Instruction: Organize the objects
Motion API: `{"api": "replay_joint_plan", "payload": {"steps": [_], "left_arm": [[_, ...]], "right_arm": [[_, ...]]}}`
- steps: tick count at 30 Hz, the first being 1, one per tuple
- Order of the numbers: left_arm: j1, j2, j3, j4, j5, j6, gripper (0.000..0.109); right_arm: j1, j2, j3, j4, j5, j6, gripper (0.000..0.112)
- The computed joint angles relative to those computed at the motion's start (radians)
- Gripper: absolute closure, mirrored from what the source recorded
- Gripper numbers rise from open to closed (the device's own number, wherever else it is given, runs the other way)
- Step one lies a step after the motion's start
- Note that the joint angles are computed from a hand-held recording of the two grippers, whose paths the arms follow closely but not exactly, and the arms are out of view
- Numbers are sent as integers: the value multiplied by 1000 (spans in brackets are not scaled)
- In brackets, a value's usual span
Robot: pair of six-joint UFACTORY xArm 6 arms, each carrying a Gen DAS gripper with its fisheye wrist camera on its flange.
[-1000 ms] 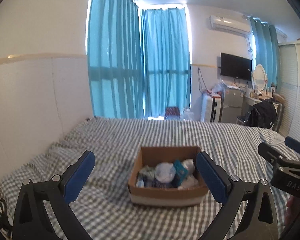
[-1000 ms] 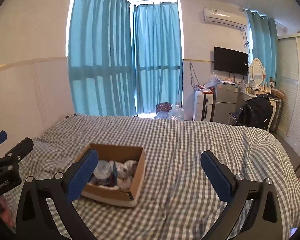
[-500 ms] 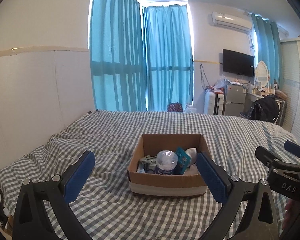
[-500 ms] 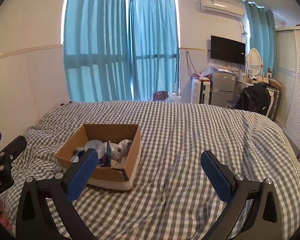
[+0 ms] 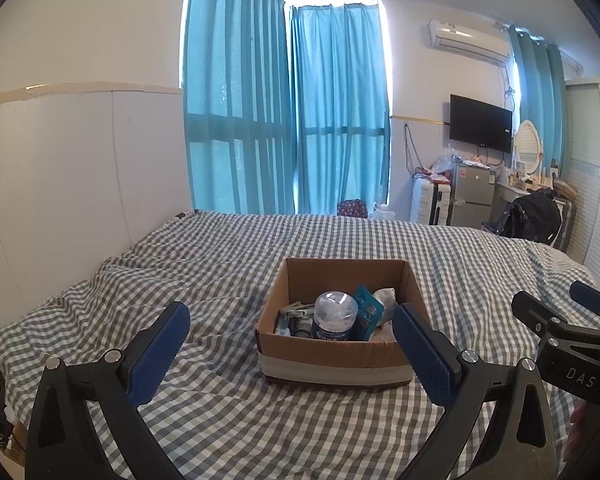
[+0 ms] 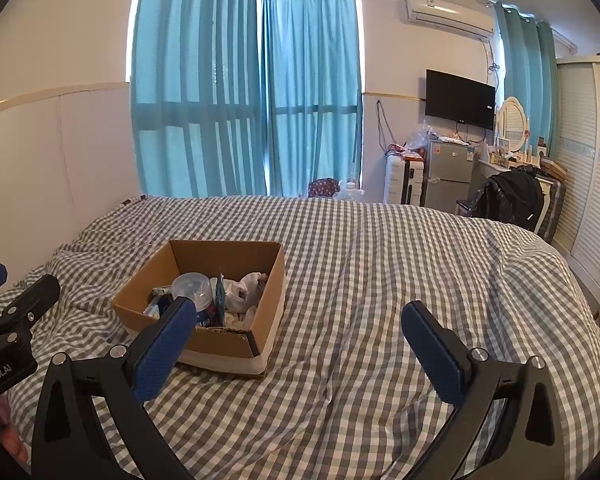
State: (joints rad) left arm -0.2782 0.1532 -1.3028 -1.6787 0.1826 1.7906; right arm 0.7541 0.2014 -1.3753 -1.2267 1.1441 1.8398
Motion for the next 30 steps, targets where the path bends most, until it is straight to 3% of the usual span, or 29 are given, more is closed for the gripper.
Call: {"api": "replay_joint_plan", "payload": {"steps": [18,30], "left_arm": [[12,6,2,87,4,-96,6],[20,4,4,88,14,-89,6]], "right_arm": [[1,36,-47,19,6,-27,10],[8,46,-58,32,18,-49,10]]}}
